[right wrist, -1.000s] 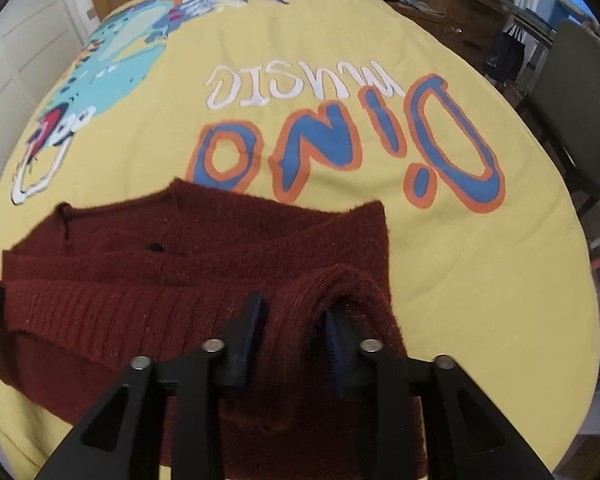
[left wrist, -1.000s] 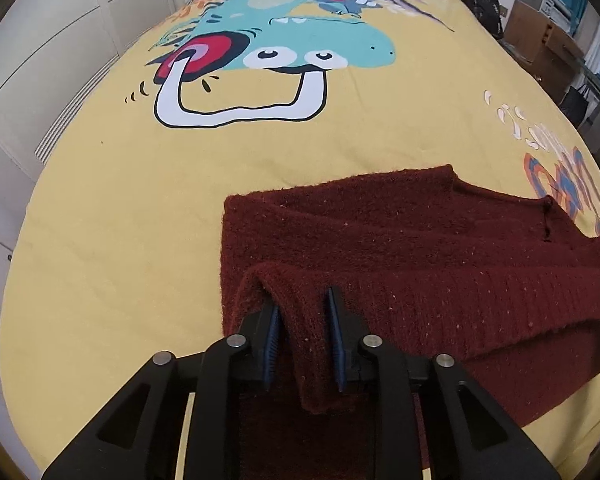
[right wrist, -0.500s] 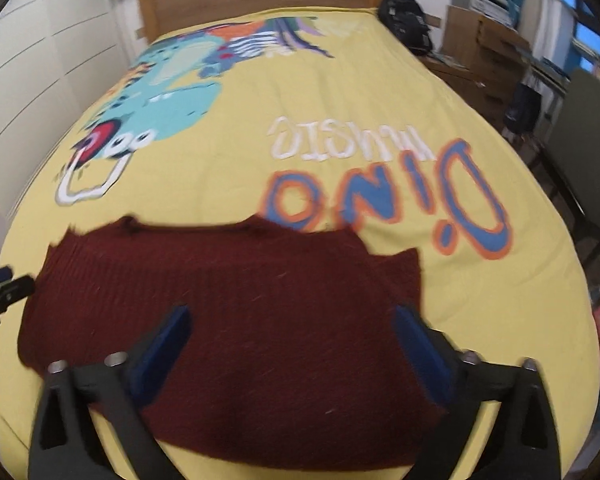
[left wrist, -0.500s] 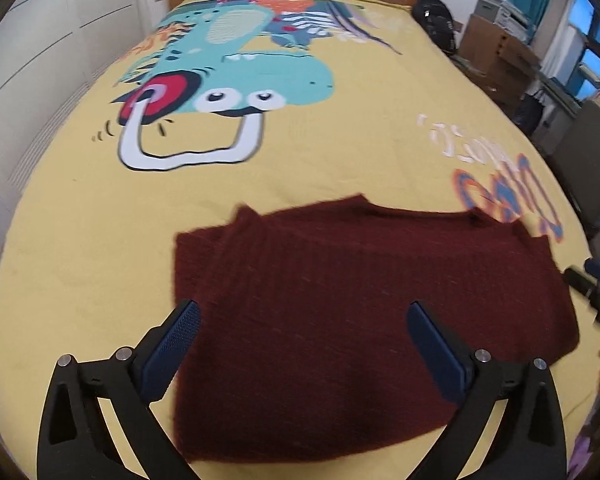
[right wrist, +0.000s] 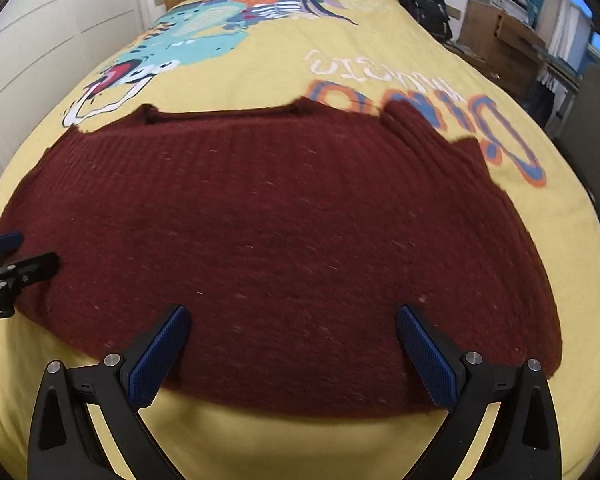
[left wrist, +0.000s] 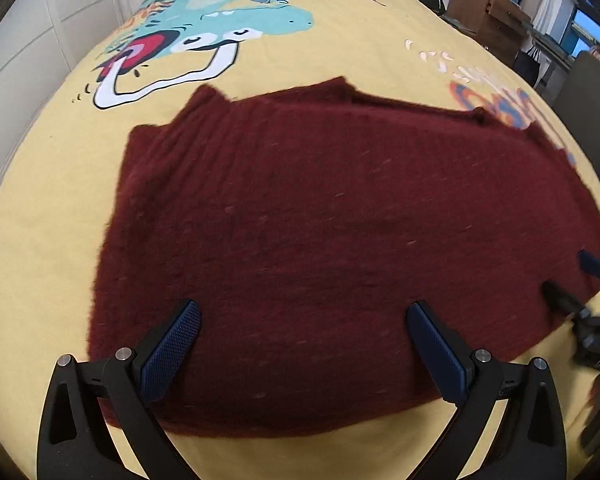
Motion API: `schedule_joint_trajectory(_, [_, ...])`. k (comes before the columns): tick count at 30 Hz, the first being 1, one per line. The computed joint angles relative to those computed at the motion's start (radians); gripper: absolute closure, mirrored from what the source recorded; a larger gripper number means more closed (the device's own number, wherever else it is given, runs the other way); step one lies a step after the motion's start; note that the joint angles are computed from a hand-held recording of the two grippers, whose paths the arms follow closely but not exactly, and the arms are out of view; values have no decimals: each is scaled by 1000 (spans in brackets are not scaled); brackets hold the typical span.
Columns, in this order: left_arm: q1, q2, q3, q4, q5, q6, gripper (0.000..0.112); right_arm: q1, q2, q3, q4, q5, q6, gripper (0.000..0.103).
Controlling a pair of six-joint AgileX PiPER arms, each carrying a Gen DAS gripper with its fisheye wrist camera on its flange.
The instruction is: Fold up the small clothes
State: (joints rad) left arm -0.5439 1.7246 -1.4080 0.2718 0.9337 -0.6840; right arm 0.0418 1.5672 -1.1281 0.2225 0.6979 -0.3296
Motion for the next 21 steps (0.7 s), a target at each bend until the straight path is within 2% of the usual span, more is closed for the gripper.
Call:
schedule_joint_trajectory(6, [73, -75, 112, -49, -73, 45, 10, -127, 16, -16, 51, 13, -80, 1])
schedule_joint_trajectory(10, [61, -74, 112, -32, -67, 32, 10, -191, 21, -13, 89, 12, -145, 1])
schedule_joint_trajectory(13, [66, -84, 138, -39, -94, 26, 10, -232, 31, 0, 147, 24, -201, 1])
schedule_joint_trajectory(15, [68, -88, 142, -45, -97, 37, 10, -229, 26, 21, 154, 1, -226, 0])
schedule_joint_trajectory(17, [75, -82, 126, -68, -78, 71, 10, -217, 28, 21, 129, -6, -215, 0])
schedule_joint_trajectory(21, [117, -83, 53, -193, 8, 183, 11, -206, 19, -38, 79, 76, -154, 0])
